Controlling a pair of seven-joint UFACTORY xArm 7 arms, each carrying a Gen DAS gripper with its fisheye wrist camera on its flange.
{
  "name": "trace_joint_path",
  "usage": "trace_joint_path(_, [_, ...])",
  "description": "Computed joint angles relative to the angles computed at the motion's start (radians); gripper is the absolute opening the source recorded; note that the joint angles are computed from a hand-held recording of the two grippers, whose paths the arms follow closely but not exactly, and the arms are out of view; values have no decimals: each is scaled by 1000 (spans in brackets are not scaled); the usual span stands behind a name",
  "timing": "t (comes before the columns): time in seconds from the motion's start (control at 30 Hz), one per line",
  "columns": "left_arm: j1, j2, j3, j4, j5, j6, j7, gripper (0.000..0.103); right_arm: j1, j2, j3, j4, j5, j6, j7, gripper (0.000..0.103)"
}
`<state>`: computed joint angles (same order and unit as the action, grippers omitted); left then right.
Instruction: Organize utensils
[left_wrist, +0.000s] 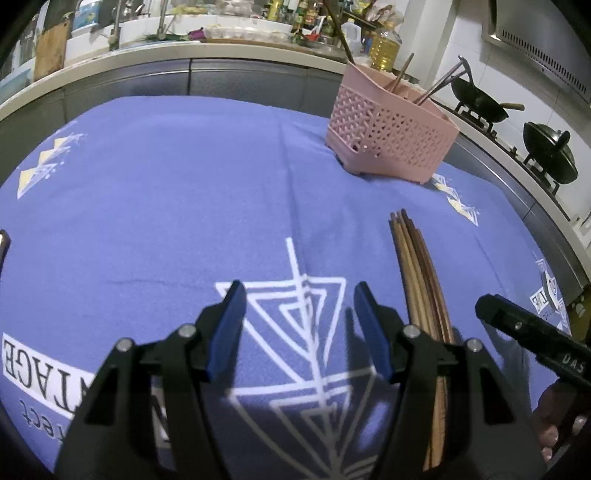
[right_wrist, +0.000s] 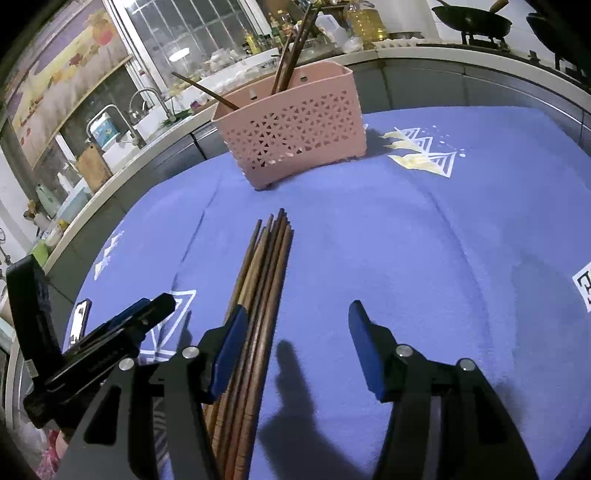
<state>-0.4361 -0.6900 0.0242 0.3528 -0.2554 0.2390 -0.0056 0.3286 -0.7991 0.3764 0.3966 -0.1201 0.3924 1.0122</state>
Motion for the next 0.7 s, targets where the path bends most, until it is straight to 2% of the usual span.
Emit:
trace_joint_path(0.4, [0, 0, 0, -1, 2, -1, -2, 59, 10, 1, -9, -3, 0, 0, -16, 55])
trace_joint_path(0.7, [-21, -11, 26, -4, -11, 3, 14, 59, 49, 34, -34, 12, 21, 3, -72, 37])
